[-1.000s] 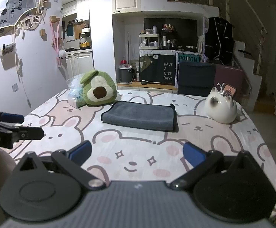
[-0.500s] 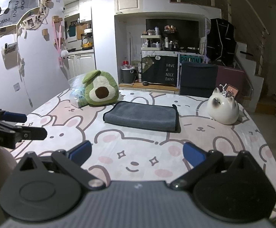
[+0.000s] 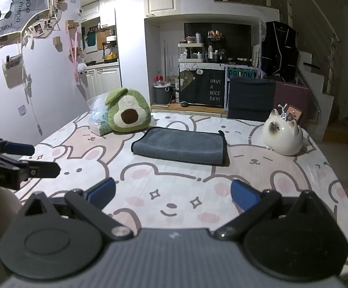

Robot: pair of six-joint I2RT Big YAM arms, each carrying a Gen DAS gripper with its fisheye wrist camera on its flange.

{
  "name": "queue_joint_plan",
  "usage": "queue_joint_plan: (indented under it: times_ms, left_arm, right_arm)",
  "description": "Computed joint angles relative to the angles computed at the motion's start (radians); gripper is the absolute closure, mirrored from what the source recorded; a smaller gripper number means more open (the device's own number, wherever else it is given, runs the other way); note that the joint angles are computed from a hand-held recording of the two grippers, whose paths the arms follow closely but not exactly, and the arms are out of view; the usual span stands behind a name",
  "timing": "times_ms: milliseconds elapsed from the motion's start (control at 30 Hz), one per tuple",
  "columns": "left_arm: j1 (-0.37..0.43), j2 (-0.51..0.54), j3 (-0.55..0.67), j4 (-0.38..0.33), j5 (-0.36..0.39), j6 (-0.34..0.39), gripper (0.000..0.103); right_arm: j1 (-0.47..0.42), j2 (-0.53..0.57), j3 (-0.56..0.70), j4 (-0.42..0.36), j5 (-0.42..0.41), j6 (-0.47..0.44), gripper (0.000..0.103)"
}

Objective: Fold towel

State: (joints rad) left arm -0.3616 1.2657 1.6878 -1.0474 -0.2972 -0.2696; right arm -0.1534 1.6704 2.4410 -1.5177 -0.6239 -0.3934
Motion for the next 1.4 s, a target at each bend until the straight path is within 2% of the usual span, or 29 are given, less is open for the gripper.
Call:
queue_joint_plan:
  times_ms: [1400]
  left_arm:
    - [-0.003, 0.002, 0.003, -0.004, -0.004, -0.004, 0.0]
  right_arm:
    - [0.0, -0.01, -0.019, 0.008, -0.009, 0.015, 0.0]
